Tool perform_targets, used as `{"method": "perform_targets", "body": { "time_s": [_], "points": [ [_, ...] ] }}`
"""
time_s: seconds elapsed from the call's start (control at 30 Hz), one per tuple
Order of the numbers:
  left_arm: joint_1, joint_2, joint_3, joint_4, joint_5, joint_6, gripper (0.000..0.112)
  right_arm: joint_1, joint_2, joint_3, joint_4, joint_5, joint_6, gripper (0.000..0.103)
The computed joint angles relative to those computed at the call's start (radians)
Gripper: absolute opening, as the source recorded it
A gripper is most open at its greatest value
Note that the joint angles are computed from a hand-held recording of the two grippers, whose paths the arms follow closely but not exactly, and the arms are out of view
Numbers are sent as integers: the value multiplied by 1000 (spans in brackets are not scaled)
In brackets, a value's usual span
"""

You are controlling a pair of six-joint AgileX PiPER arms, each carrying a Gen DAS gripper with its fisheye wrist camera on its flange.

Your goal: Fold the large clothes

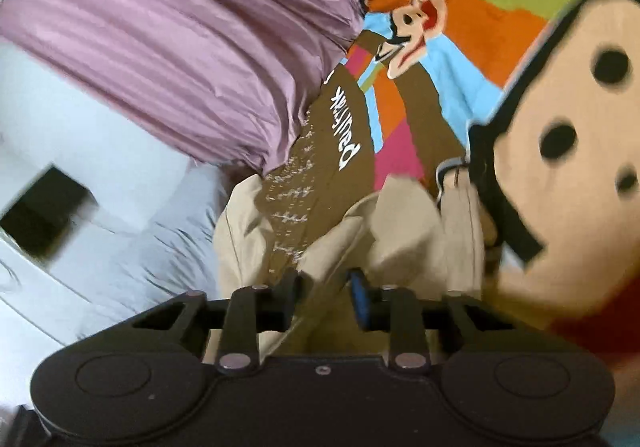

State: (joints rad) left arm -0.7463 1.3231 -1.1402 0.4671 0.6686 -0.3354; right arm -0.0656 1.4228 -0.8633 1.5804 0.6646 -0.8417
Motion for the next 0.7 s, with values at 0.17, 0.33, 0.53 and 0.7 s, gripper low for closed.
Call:
{"method": "perform_targets", "body": {
  "time_s": [0.17, 0.33, 0.53, 0.7],
  "points": [
    [-70, 88, -55, 29, 5, -95, 3, -2, 9, -76, -123, -75, -43, 6],
    [-116, 183, -91, 30, 5, -121, 3, 4, -5, -24, -237, -199, -15, 5],
    [-223, 224, 24, 323, -10, -334, 11, 18, 64, -28, -415, -229, 149, 5],
    [-179, 157, 25, 122, -60, -193, 49, 32, 61, -15, -446, -246, 171, 6]
  ]
}}
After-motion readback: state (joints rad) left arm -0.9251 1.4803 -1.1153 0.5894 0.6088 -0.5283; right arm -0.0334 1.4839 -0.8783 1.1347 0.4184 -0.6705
